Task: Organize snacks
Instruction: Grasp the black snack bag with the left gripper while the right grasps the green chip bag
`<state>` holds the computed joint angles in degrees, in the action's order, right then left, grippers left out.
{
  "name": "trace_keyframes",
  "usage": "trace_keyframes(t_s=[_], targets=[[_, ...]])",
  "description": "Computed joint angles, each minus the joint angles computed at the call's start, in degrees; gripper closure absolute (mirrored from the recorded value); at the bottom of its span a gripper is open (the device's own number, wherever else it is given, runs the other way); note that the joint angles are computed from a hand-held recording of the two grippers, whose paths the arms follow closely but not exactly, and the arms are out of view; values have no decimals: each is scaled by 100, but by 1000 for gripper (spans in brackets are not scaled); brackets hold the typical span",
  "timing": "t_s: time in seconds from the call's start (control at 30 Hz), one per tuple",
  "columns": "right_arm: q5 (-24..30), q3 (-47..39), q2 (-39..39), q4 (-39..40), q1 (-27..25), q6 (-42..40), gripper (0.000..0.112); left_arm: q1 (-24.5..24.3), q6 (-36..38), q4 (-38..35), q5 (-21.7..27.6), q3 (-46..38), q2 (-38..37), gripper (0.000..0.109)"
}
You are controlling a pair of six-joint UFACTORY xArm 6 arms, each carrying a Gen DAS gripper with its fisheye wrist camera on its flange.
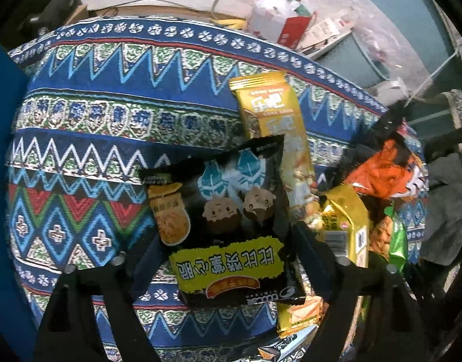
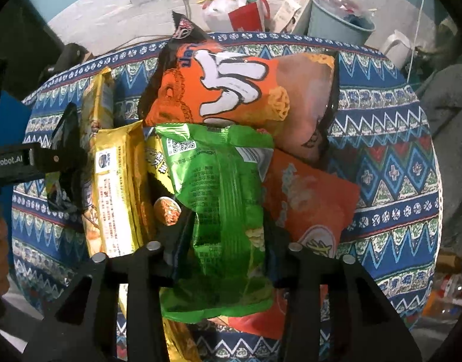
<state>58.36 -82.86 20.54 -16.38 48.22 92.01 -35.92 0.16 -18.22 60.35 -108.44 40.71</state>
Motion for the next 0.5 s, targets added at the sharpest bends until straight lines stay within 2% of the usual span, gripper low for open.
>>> trace_keyframes(t_s=[0.03,0.07,0.33,0.5], targets=[[43,-35,11,-34,4,-18,76,5,94,-66,-24,54,-42,41],[92,-83,24,-89,13,-27,78,-7,152,-84,-44,95,-81,45],[382,-417,95,-263,72,-114,81,-32,579,282,-346,728,-571,45],[656,-770,224,-405,124,-190,81,-18,755,623,-737,1185,-1048,45]])
